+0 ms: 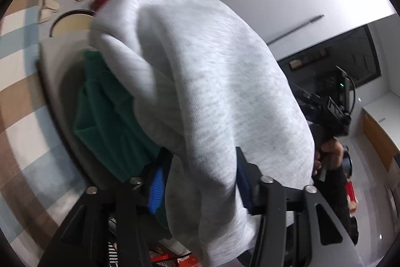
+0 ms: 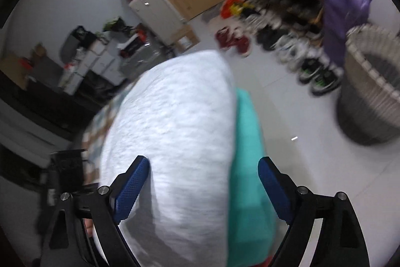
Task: Fold large clothes
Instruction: 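Lift the sweatshirt bundle with both tools and carry it onto the teal clothes stack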
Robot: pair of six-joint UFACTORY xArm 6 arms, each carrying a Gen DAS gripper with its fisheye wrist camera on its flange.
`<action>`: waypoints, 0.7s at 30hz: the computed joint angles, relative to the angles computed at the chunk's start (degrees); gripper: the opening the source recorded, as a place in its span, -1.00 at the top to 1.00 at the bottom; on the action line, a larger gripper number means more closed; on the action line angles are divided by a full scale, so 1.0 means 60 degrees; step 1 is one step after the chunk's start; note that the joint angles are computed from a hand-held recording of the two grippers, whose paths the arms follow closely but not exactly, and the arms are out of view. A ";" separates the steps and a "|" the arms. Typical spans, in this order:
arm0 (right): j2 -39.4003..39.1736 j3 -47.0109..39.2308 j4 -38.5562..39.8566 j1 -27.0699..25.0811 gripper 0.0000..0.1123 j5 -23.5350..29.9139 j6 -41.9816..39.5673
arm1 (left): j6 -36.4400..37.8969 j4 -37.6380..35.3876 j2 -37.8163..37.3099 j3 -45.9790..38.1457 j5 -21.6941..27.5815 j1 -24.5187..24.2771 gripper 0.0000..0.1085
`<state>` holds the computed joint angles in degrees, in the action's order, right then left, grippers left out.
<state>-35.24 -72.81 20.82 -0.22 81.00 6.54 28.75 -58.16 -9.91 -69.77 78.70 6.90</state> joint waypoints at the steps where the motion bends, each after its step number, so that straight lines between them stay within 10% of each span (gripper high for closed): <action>1: 0.0040 -0.0319 -0.0999 0.0410 -0.54 0.0083 0.0411 | 0.0059 0.0107 -0.0067 0.0056 -0.0030 0.0078 0.03; 4: 0.0193 -0.1432 -0.3229 0.1824 -0.02 0.0415 0.1460 | -0.0129 0.0553 -0.0141 -0.0079 -0.0128 -0.0039 0.04; 12: 0.1396 -0.3474 -0.7639 0.8486 0.06 0.4160 0.3333 | -0.0101 0.3023 -0.2459 0.1810 -0.4098 -0.1924 0.04; 21: 0.0572 -0.1838 -0.7929 0.9009 -0.14 0.4652 0.4296 | 0.0805 0.3901 -0.4159 0.3771 -0.7160 -0.2789 0.04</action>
